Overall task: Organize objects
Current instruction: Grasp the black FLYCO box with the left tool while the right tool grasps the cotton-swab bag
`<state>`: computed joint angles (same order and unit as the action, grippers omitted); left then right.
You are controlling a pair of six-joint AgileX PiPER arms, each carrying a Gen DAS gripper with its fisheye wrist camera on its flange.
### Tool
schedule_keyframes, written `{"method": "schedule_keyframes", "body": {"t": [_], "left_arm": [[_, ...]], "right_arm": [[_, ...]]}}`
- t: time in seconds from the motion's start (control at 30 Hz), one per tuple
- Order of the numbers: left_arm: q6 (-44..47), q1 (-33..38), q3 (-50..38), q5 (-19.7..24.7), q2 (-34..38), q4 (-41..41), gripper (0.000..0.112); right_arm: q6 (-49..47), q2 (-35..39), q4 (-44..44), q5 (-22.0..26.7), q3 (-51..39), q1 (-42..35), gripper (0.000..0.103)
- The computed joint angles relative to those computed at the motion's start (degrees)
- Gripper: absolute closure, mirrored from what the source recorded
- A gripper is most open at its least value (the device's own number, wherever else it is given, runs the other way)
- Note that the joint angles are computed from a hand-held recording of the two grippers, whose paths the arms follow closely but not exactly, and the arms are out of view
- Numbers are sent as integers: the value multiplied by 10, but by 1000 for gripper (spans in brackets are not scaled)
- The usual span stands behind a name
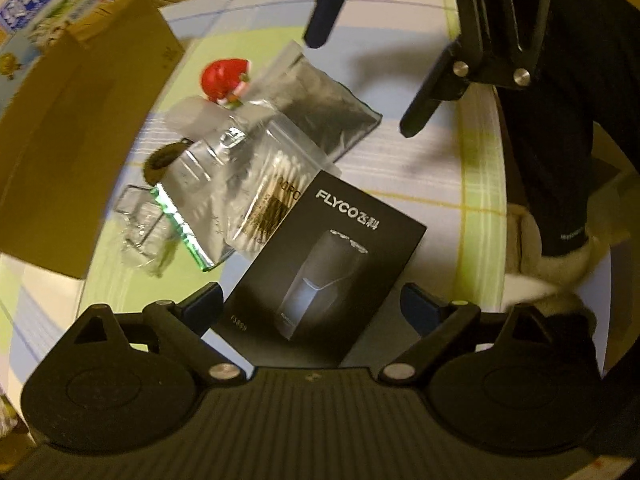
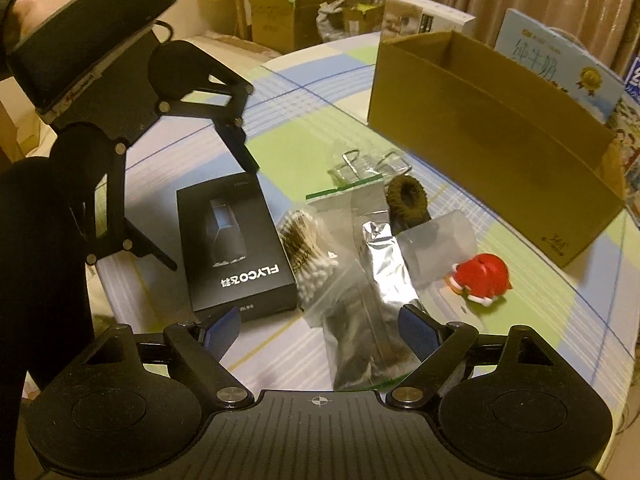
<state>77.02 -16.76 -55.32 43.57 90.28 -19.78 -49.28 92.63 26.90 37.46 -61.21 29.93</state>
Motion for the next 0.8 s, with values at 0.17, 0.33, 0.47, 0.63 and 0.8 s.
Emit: {"method": "schedule_keyframes", "body": {"t": [0.17, 0.33, 0.47, 0.63, 0.8], "left_arm": [[30, 0, -38, 24, 55, -1, 17], [43, 13, -71, 56, 91, -9, 16], [9, 23, -68, 60, 82, 23, 21], [-31, 50, -40, 68, 55, 73, 30], [-19, 86, -7, 51, 39, 44, 30]], "right_arm": [[-16, 38, 8, 8, -31, -2, 19], [-22, 65, 9, 18, -59, -2, 21], [-27, 89, 16, 20, -85, 2, 34], [-32, 120, 23, 22, -118, 17, 41], [-11, 158, -20, 26, -158, 45, 57]]}}
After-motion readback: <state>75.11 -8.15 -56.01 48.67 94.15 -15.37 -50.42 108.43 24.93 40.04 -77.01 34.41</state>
